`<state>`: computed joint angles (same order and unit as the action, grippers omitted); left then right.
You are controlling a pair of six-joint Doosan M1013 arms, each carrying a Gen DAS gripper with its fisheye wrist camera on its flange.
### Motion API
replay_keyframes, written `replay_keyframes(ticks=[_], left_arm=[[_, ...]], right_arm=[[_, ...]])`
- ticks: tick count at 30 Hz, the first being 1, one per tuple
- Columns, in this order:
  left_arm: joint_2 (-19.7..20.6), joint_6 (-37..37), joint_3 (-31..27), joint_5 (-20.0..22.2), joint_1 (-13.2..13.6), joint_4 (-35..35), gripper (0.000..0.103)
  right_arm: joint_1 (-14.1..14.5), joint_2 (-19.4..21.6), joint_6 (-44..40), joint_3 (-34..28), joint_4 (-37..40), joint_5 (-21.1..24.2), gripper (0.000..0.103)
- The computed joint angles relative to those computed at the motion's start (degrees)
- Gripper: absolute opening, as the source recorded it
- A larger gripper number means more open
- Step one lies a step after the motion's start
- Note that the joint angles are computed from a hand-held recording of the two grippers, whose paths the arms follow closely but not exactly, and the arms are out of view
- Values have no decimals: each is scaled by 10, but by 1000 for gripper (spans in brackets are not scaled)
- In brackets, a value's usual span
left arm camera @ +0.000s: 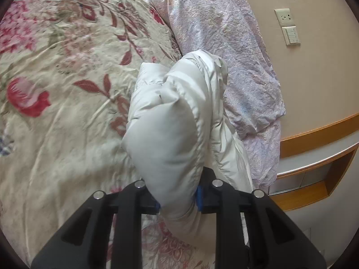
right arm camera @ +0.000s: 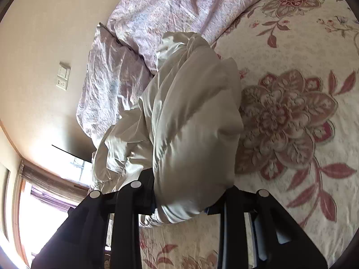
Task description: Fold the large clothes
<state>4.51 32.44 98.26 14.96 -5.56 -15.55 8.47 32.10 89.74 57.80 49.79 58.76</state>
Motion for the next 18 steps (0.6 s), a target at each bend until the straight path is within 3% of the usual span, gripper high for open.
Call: replay_keyframes(ticks=[3, 4, 5, 7, 11, 13, 18], left_arm=[[-13, -29, 21, -3, -7, 21, 28], [-15, -48, 24, -3, -8, 36, 33], [-15, -65, 26, -4, -9, 52, 38], [-14, -103, 22, 11, -11, 99, 50], [-10, -162, 15, 32, -18, 187, 68], [-10, -181, 16, 26, -20, 213, 69], [-9, -238, 15, 27, -26, 276, 70]], right_arm=[[4, -13, 8, 11, -48, 8, 41], [6, -18, 20, 12, -80, 8, 53], [9, -22, 38, 9, -117, 3, 59], [20, -43, 74, 25, -209, -47, 71], [58, -80, 177, 51, -464, -155, 71], [70, -80, 139, 45, -465, -171, 71], [91, -55, -59, 3, -321, -151, 70]])
